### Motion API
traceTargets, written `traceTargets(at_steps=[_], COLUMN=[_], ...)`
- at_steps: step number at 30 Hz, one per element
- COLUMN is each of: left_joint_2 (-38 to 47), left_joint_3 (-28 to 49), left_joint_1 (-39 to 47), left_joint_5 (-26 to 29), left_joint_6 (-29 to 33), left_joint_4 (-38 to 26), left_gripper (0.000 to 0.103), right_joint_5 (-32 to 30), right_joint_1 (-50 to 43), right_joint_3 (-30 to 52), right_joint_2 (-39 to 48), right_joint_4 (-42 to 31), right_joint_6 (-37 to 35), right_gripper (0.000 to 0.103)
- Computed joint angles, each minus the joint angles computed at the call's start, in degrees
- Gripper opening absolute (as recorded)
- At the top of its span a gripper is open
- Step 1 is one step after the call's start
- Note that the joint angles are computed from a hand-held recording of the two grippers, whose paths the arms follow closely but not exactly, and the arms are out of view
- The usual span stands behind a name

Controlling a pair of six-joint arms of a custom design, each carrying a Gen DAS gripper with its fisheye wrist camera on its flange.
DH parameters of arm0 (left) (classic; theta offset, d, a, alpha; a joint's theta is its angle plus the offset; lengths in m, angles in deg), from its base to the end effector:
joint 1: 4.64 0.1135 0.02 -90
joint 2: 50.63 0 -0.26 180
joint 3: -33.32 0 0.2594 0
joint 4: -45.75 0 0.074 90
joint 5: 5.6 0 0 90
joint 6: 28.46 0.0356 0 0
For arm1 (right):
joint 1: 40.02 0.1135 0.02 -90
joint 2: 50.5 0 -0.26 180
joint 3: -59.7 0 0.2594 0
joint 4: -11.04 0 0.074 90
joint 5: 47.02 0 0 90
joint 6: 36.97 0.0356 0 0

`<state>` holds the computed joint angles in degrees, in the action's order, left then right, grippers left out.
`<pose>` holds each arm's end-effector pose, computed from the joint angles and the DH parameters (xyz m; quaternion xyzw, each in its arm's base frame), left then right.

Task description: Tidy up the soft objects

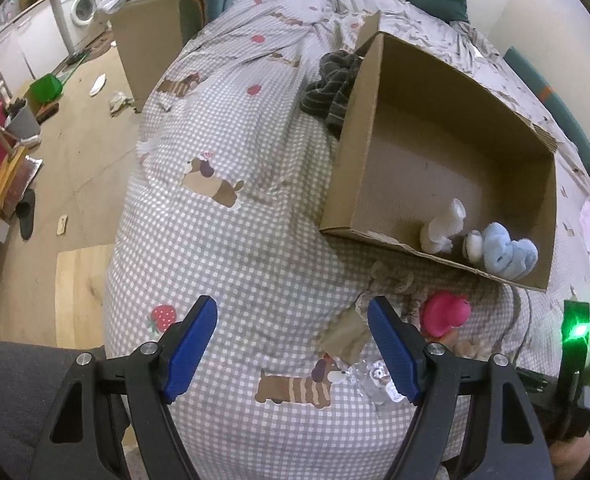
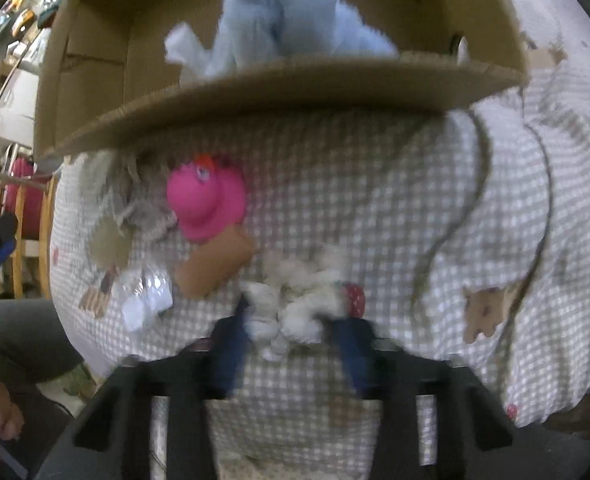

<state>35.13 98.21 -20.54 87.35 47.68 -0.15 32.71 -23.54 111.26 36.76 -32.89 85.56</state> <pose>0.2749 -0.0802 0.1797 0.0226 0.9790 -0.0761 0.1880 0.2263 0.0736 0.1146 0.1305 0.9833 0.1184 0.0449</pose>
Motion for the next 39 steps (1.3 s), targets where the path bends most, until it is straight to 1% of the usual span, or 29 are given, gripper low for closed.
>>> traceTargets(at_steps=[1,2,5,7,10,12,14,15,16,18,19,20,23,25,27,29,30,31,34,39], left_joint_2=[0.4,1.0,2.3,3.1,5.0,7.1,9.2,10.4,11.5,13.9,14.9,15.6,18.1,19.6,20.8,21.5,21.6,21.4,20.7,16.9], left_joint_3=[0.2,0.4,0.8,1.0,1.3,1.9,2.5,2.9,3.2,4.1,4.4,4.4,5.2,5.9,6.6,7.0,7.0,6.9,7.1,5.4], left_joint_1=[0.4,0.8,1.2,1.2,0.4,-0.9,-2.0,-2.5,-3.3,-4.8,-5.5,-6.3,-7.9,-8.4,-9.5,-9.9,-9.9,-9.9,-9.0,-5.8], left_joint_5=[0.3,0.6,0.7,1.1,1.5,1.6,2.2,2.4,2.3,2.2,2.1,1.9,1.3,1.8,0.4,-0.9,-1.1,-1.2,1.5,2.4], left_joint_6=[-0.1,-0.2,-0.2,0.0,0.7,1.5,2.1,2.5,2.9,4.1,4.9,5.5,6.4,6.7,6.9,6.9,6.7,6.7,7.1,8.2], left_joint_4=[-0.2,-0.2,-0.5,-0.6,-0.4,-0.4,-0.3,-0.3,-0.3,-0.2,0.0,0.5,0.9,1.0,1.4,2.2,2.5,2.5,1.4,-0.1], left_gripper=[0.076,0.076,0.076,0.075,0.072,0.068,0.061,0.06,0.058,0.057,0.052,0.045,0.044,0.043,0.034,0.013,0.008,0.006,0.006,0.006], right_joint_5=[0.2,0.5,0.3,0.0,-0.3,-0.6,-1.7,-2.7,-3.9,-4.5,-4.8,-6.6,-8.1,-8.4,-8.1,-7.8,-7.7,-7.7,-8.0,-7.4], right_joint_1=[0.1,0.1,-1.1,-2.1,-3.4,-4.3,-5.8,-7.1,-9.1,-9.6,-9.8,-13.0,-15.0,-14.3,-13.2,-12.3,-12.0,-12.0,-12.2,-11.3], right_joint_3=[-0.4,-0.5,-1.8,-3.8,-5.3,-5.7,-6.5,-7.5,-7.3,-7.4,-7.6,-7.7,-7.6,-7.4,-7.6,-7.3,-7.3,-7.3,-7.2,-7.1], right_joint_2=[-0.7,-1.4,-6.4,-11.4,-19.7,-23.9,-26.6,-27.9,-28.4,-28.9,-29.1,-30.8,-31.6,-31.6,-30.6,-29.9,-29.4,-29.2,-29.0,-28.4], right_joint_4=[0.4,0.3,-0.2,0.1,-0.7,-2.0,-2.3,-2.2,-3.0,-3.3,-3.3,-5.7,-7.4,-7.4,-6.0,-5.1,-4.5,-4.4,-4.4,-3.6], right_joint_6=[0.3,0.3,0.5,1.6,3.4,3.5,3.2,2.5,1.1,1.1,1.0,-1.8,-3.7,-3.4,-3.0,-2.5,-2.3,-2.3,-2.3,-1.7], right_gripper=[0.033,0.026,0.023,0.016,0.016,0.016,0.016,0.016,0.016,0.016,0.016,0.016,0.016,0.016,0.016,0.016,0.016,0.016,0.016,0.016])
